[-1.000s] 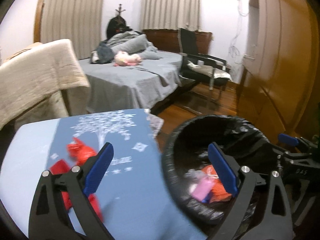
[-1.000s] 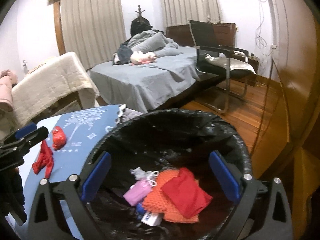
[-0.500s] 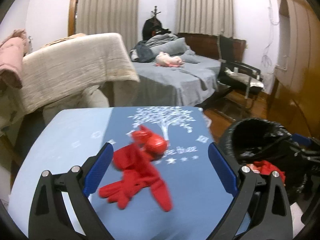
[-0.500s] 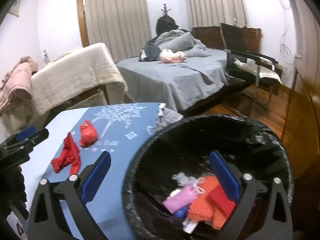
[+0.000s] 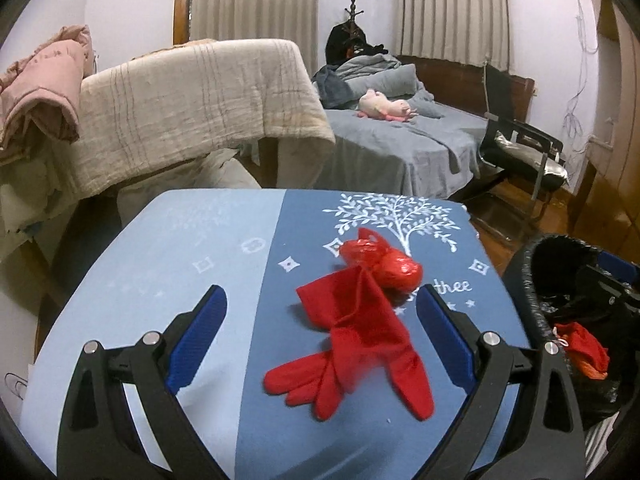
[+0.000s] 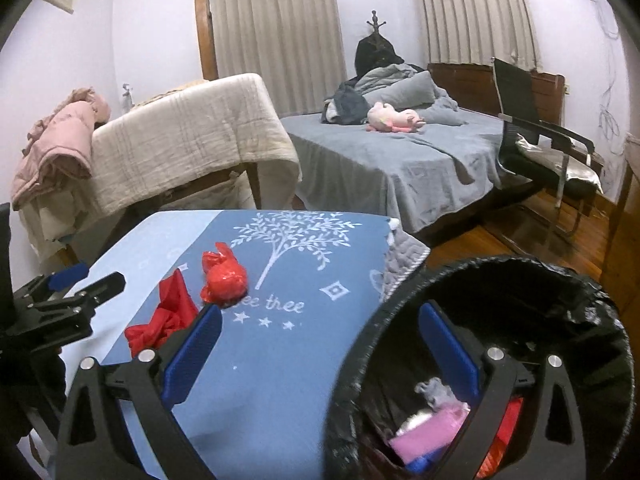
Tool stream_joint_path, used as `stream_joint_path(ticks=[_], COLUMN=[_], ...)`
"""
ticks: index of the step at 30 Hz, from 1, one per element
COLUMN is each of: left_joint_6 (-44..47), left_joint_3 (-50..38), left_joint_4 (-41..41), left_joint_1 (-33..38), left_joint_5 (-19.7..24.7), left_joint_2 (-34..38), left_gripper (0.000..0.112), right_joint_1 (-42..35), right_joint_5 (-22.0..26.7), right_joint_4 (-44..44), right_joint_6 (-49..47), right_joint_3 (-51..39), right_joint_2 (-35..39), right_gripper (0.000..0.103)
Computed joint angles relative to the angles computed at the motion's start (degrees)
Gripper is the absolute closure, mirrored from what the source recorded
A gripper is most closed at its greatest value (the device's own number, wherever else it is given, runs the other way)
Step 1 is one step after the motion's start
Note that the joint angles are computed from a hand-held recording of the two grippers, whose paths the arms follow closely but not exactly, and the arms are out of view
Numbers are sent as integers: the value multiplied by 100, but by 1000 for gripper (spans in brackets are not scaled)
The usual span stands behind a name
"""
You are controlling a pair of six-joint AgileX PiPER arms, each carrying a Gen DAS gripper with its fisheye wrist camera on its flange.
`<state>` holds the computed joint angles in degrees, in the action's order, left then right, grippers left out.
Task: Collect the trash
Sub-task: 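Move both open tools from the bin back over the table, then grasp the red glove with the left tool and lift it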
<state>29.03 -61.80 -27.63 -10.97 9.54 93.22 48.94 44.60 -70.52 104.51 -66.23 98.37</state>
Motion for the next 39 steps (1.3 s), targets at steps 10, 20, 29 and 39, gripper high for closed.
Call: stream_joint_path(ticks=[10, 20, 29, 39], left_joint_6=[-1198, -1501, -1332, 222], left_joint_3=[-352, -903, -1624, -1308], left_joint_4=[1204, 1321, 1189, -311], left_joint_1=[-160, -307, -274, -116], left_joint_5=[9, 467, 1302, 1073], left_joint_2=[686, 1345, 1883, 1637], left_gripper=[19, 20, 62, 102], right_joint_1=[-271, -373, -440, -470], right_joint_5=[-402, -558, -663, -699], right_joint_4=[89, 201, 269, 430], right_joint_6=[-266, -364, -411, -714], right_joint_3=[-471, -552, -585, -868], right_joint_2=[474, 614, 666, 836], right_gripper=[6, 6, 6, 6])
